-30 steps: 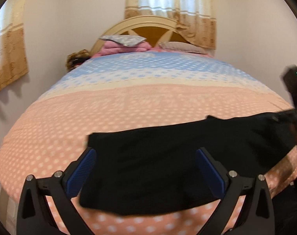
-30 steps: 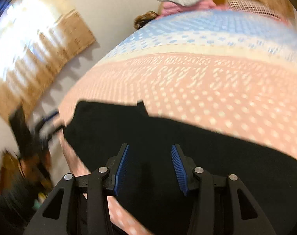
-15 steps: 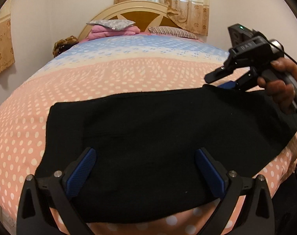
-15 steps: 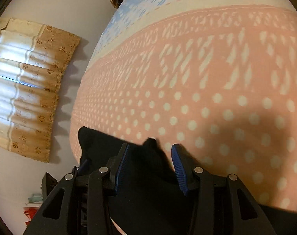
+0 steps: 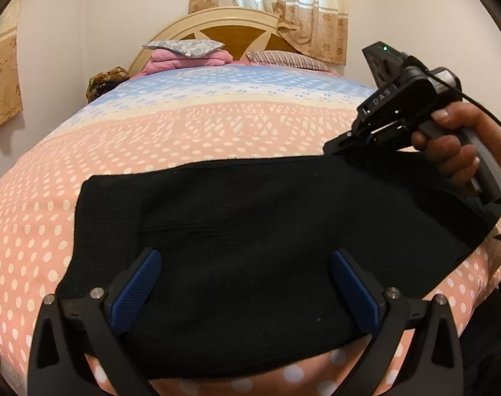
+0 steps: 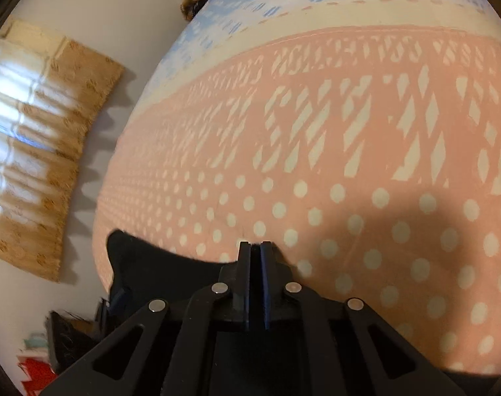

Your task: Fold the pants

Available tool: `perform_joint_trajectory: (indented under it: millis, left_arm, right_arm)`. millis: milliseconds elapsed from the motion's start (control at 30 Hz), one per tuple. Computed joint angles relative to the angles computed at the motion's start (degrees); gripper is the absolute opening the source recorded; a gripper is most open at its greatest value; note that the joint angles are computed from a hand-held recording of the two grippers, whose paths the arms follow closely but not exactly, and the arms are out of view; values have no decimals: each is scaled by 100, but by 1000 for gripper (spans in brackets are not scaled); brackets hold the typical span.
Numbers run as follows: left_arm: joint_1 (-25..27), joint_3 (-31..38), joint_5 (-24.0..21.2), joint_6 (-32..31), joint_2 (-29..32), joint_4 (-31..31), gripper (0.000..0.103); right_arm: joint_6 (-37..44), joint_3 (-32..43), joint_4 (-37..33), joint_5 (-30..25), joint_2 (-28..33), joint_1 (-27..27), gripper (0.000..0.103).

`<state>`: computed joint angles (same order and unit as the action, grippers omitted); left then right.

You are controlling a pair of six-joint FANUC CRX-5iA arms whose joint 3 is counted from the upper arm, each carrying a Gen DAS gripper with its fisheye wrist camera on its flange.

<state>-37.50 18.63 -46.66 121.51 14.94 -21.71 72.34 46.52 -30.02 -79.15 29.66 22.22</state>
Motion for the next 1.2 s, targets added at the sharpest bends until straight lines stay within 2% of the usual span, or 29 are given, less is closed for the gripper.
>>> perform_joint_trajectory:
  millis: [100, 167, 233, 267, 400, 467, 533, 633, 733, 867, 967, 1000, 1067, 1200]
  left_arm:
    - [-50, -34, 44, 163, -44, -148, 103]
    - [-133, 74, -97, 401, -25, -327, 103]
    - [-193, 138, -160, 595, -43, -396, 103]
    - [-226, 136, -102, 631, -82, -402, 103]
    - [-478, 370, 7, 471, -54, -548, 103]
    - [-537, 558, -16, 128, 85, -325, 103]
    - [-576, 680, 3, -133, 220, -134, 103]
    - [-672, 956, -217, -240, 462, -88, 103]
    - [-641, 1075, -220, -376, 626, 290, 103]
    - [-796, 1529, -563, -145, 908, 112, 103]
    - [-852, 1794, -780, -40, 1095, 85, 103]
    - [-891, 1927, -903, 6, 1179, -14, 103]
    - [-920, 2078, -1023, 89, 1270, -119, 103]
    - [-955, 2392, -1229, 457, 1495, -255, 103]
  right_arm:
    - [227, -321, -84, 293, -240, -29, 10]
    - [380, -636, 19, 456, -503, -38, 22]
    - [541, -1104, 244, 688, -910, -30, 41]
    - [630, -1322, 309, 794, -1118, -54, 43]
    - [959, -2472, 578, 1293, -2229, -308, 45]
    - [1090, -2993, 646, 1424, -2770, -590, 45]
    - [969, -3453, 1002, 1553, -3218, -805, 45]
    - [652, -3996, 1643, 1605, -3768, -1337, 45]
    - [221, -4299, 1988, 1813, -4139, -2123, 45]
    - [-338, -4393, 2157, 2211, -4299, -3204, 45]
    - [-594, -4302, 2399, 2323, -4096, -3739, 45]
    - [-585, -4230, 2327, 2277, -4016, -3888, 45]
    - [-322, -4088, 1735, 2252, -3866, -4337, 45]
    - [381, -3638, 1151, 1761, -3473, -4659, 45]
